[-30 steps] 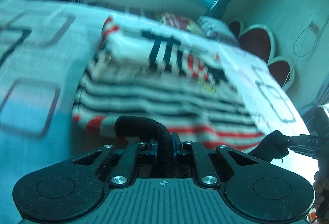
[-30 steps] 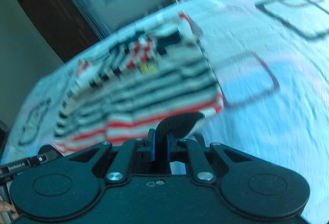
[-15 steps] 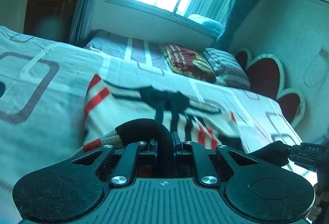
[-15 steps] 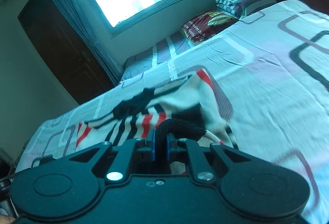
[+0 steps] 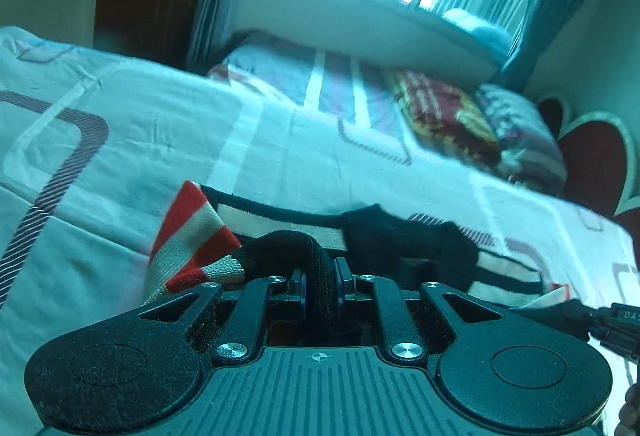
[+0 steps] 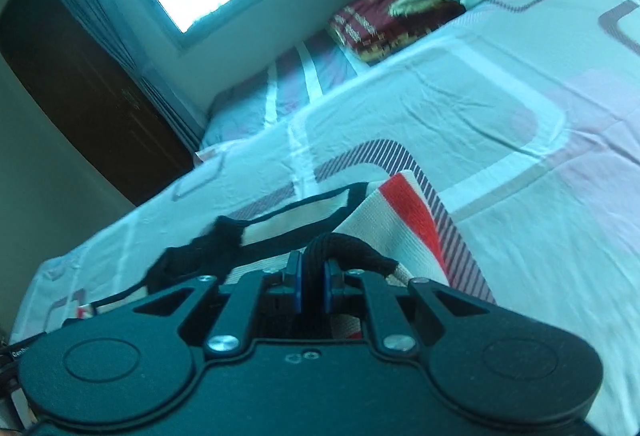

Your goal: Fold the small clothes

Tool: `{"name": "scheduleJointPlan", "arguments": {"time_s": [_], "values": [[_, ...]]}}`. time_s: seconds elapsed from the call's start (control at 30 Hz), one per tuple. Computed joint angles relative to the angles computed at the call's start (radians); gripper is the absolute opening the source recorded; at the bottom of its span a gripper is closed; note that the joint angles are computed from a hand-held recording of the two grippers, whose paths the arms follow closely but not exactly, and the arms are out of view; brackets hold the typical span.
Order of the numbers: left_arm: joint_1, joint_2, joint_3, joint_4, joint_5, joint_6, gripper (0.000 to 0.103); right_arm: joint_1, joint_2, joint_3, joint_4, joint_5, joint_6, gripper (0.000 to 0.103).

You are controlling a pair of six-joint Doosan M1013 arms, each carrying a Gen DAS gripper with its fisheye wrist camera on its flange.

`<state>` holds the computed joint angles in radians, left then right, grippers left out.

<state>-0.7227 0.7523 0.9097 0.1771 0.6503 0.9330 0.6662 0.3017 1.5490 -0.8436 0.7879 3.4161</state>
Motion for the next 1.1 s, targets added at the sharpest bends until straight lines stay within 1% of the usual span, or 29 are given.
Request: {"name": "scheduleJointPlan", "arguments": {"time_s": [0.07, 0.13, 0.17, 0.2, 0.23, 0.27, 0.3, 0.33, 0.4, 0.43, 0.47, 0.5, 0.53, 0.57, 0.63, 0.7, 0.73, 0.77, 0.8, 0.83, 0.9, 0.93, 0.97, 1.0, 1.07, 1.1], "values": [[0.006, 0.023, -0.041, -0.019, 0.035, 0.004, 0.015, -0.012, 0.015, -0.015, 0.029, -0.001, -0.027, 0.013], [0.010, 0.048, -0.090, -0.048, 0.084, 0.013, 0.029, -0.021, 0.026, -0.026, 0.042, -0.002, -0.030, 0.018], [0.010, 0.055, -0.106, -0.040, 0.099, -0.005, 0.058, -0.027, 0.029, -0.028, 0.054, -0.008, -0.043, 0.021], [0.007, 0.055, -0.108, 0.000, 0.103, -0.051, 0.097, -0.031, 0.031, -0.030, 0.064, -0.016, -0.048, 0.022], [0.001, 0.045, -0.090, 0.065, 0.082, -0.114, 0.102, -0.033, 0.027, -0.024, 0.059, -0.028, -0.038, 0.026], [-0.001, 0.028, -0.057, 0.123, 0.034, -0.160, 0.103, -0.032, 0.024, -0.020, 0.051, -0.034, -0.030, 0.027], [0.000, 0.021, -0.048, 0.128, 0.017, -0.154, 0.103, -0.030, 0.022, -0.019, 0.039, -0.032, -0.025, 0.027], [0.004, 0.021, -0.053, 0.104, 0.025, -0.128, 0.103, -0.024, 0.019, -0.015, 0.010, -0.021, -0.002, 0.030], [0.006, 0.012, -0.038, 0.104, 0.022, -0.113, 0.103, -0.014, 0.014, -0.012, -0.055, 0.013, 0.053, 0.050], [0.004, 0.008, -0.030, 0.125, 0.025, -0.111, 0.103, -0.008, 0.012, -0.011, -0.084, 0.036, 0.075, 0.077], [0.002, 0.007, -0.025, 0.145, 0.037, -0.105, 0.103, -0.003, 0.010, -0.010, -0.111, 0.056, 0.087, 0.087], [0.000, 0.004, -0.017, 0.165, 0.051, -0.106, 0.103, -0.001, 0.009, -0.013, -0.115, 0.071, 0.067, 0.083], [-0.001, -0.004, 0.002, 0.174, 0.052, -0.109, 0.103, 0.001, 0.008, -0.018, -0.104, 0.081, 0.025, 0.071], [-0.002, -0.013, 0.023, 0.180, 0.051, -0.108, 0.103, 0.004, 0.012, -0.027, -0.087, 0.103, -0.028, 0.064], [-0.002, -0.024, 0.050, 0.173, 0.073, -0.087, 0.103, 0.009, 0.023, -0.042, -0.049, 0.142, -0.148, 0.064], [0.000, -0.036, 0.079, 0.133, 0.092, -0.049, 0.100, 0.011, 0.026, -0.039, -0.007, 0.138, -0.222, 0.064], [0.000, -0.042, 0.094, 0.126, 0.096, -0.041, 0.093, 0.012, 0.027, -0.036, 0.010, 0.130, -0.246, 0.062], [0.000, -0.049, 0.112, 0.117, 0.094, -0.036, 0.074, 0.013, 0.033, -0.040, 0.024, 0.139, -0.272, 0.046], [0.002, -0.055, 0.129, 0.108, 0.087, -0.046, 0.072, 0.017, 0.042, -0.048, 0.032, 0.163, -0.291, 0.038], [0.002, -0.068, 0.157, 0.112, 0.058, -0.073, 0.069, 0.018, 0.046, -0.048, 0.031, 0.167, -0.289, 0.030], [-0.002, -0.083, 0.183, 0.131, 0.039, -0.109, 0.056, 0.021, 0.045, -0.046, 0.018, 0.164, -0.263, 0.028], [-0.005, -0.091, 0.197, 0.147, 0.030, -0.128, 0.053, 0.023, 0.046, -0.049, 0.012, 0.166, -0.269, 0.024], [-0.008, -0.100, 0.215, 0.166, 0.019, -0.150, 0.049, 0.027, 0.053, -0.056, 0.008, 0.188, -0.290, 0.023], [-0.011, -0.107, 0.231, 0.187, 0.010, -0.169, 0.049, 0.029, 0.066, -0.066, 0.010, 0.229, -0.323, 0.021], [-0.009, -0.116, 0.255, 0.202, -0.008, -0.189, 0.049, 0.030, 0.066, -0.059, -0.005, 0.231, -0.319, 0.021], [-0.008, -0.118, 0.256, 0.205, -0.006, -0.201, 0.049, 0.032, 0.067, -0.065, 0.001, 0.245, -0.323, 0.021]]}}
